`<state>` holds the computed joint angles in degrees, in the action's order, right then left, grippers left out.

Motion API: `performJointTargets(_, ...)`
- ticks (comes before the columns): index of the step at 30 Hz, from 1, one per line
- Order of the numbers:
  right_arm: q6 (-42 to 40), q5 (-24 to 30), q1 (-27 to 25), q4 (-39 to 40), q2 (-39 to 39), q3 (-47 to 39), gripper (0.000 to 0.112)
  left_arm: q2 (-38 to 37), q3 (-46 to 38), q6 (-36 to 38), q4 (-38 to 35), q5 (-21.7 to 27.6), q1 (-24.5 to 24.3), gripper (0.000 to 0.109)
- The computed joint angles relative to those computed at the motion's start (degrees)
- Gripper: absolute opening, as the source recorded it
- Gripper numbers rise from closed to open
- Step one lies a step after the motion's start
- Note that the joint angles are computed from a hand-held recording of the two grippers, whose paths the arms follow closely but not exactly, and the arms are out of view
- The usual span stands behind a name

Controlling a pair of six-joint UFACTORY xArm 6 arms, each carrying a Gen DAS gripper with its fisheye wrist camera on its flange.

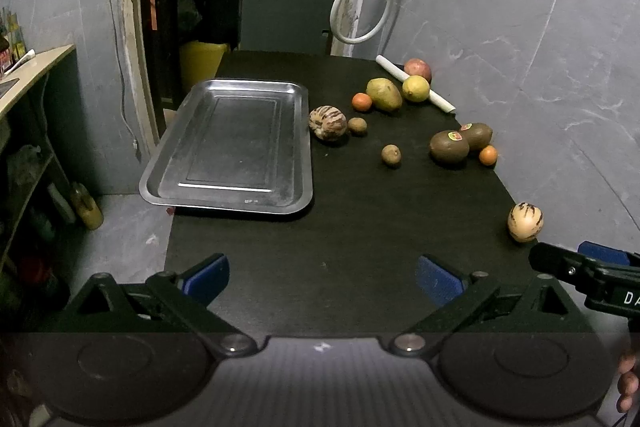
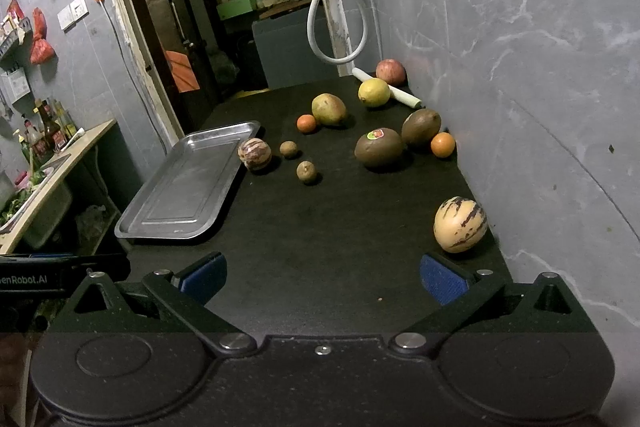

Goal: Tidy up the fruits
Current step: 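Move both grippers forward toward the fruits beside the steel tray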

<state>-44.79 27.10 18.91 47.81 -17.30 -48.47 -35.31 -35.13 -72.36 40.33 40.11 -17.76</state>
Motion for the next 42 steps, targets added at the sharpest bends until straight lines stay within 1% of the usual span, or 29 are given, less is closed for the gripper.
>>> performJointTargets(2,0.07,0.08,-0.04,-0.05,0.04,-0.05,0.103,1.05,-0.85,0.39,-0.59,0.04,0.2,0.102)
performJointTargets(16,3.35,-0.1,0.51,-2.64,0.34,-0.53,0.103,1.44,-1.09,2.77,-2.75,-0.72,1.45,0.102)
performJointTargets(24,6.16,-0.4,1.11,-4.92,0.73,-0.96,0.103,1.29,-0.12,5.66,-5.22,-3.27,3.61,0.102)
performJointTargets(31,10.36,-1.13,2.14,-8.51,1.65,-1.5,0.103,1.76,0.37,10.19,-9.01,-5.71,5.95,0.102)
performJointTargets(36,13.93,-2.18,2.91,-11.77,2.25,-1.61,0.103,2.65,0.78,15.56,-14.16,-8.14,8.18,0.102)
performJointTargets(42,20.45,-3.34,3.72,-17.29,3.03,-1.66,0.103,4.4,0.94,22.65,-19.96,-11.04,10.09,0.102)
